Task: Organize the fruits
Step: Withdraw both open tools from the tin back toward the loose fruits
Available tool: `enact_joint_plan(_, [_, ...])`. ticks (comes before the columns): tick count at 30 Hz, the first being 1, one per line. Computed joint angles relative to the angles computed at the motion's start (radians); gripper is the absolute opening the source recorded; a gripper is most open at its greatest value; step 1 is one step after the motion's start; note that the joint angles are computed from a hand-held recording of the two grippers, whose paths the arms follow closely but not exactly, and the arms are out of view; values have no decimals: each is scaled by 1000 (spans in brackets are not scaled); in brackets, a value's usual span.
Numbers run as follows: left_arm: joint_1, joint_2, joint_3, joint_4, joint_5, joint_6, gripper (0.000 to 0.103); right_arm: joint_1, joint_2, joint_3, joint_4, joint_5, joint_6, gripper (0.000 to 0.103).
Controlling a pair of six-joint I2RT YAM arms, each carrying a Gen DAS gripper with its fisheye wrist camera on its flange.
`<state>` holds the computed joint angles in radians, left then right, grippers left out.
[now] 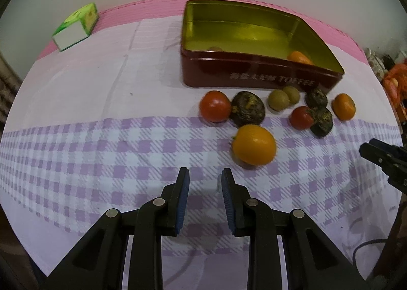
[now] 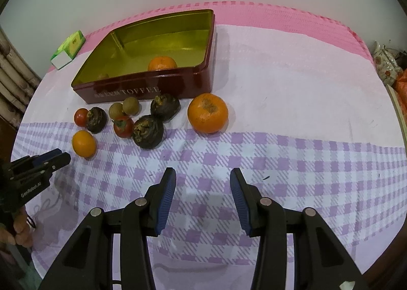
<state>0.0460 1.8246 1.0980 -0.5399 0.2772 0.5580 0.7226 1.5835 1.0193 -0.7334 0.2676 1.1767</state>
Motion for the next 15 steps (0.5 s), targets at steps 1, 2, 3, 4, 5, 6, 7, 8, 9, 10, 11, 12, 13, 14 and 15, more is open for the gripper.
enact_joint_plan(1, [-6,-1,-2,-4,0,3,27,-1,2,-1,3,-3,-1,42])
enact_joint_plan(2, [-8,0,-1,-8,-2,7,27,-2,7,-1,5,-6,-1,42])
enact_joint_plan(3, [-12,-2,0,-14,-2,9,27,-2,10,0,6,-8,-2,42])
enact_joint_plan(4, [-14,-4,2,-23,7,14,27,-1,14,0,8,-11,-2,42])
enact_joint_plan(5, [-16,-7,-2,-21,9,15,27,0,21,5,9,-14,-3,42])
enact_joint_plan(6, [-19,-11,-3,-22,7,13,27,1,30,11,9,-15,-6,42])
enact_joint_plan(7, [-20,-12,-1,-27,9,11,27,2,37,17,8,-15,-10,42])
enact_joint_plan(8, [-19,-10,6,-40,19,9,27,3,50,29,4,-16,-15,42])
enact_joint_plan(9, [-20,-8,14,-53,24,6,27,3,55,32,7,-18,-17,42])
enact_joint_plan(10, [-24,-10,13,-53,21,1,27,3,61,35,12,-21,-21,42])
enact_joint_plan(11, [-31,-13,12,-50,17,1,27,3,72,44,14,-23,-28,42])
enact_joint_plan(12, [-34,-14,8,-43,13,5,27,2,79,49,15,-23,-32,42])
enact_joint_plan(13, [-39,-17,6,-44,12,6,27,2,88,56,16,-24,-36,42])
enact_joint_plan(14, [-51,-28,-11,-38,14,-3,27,3,92,58,16,-24,-38,42])
enact_joint_plan(15, [-58,-35,-15,-45,20,-6,27,2,101,64,14,-26,-39,42])
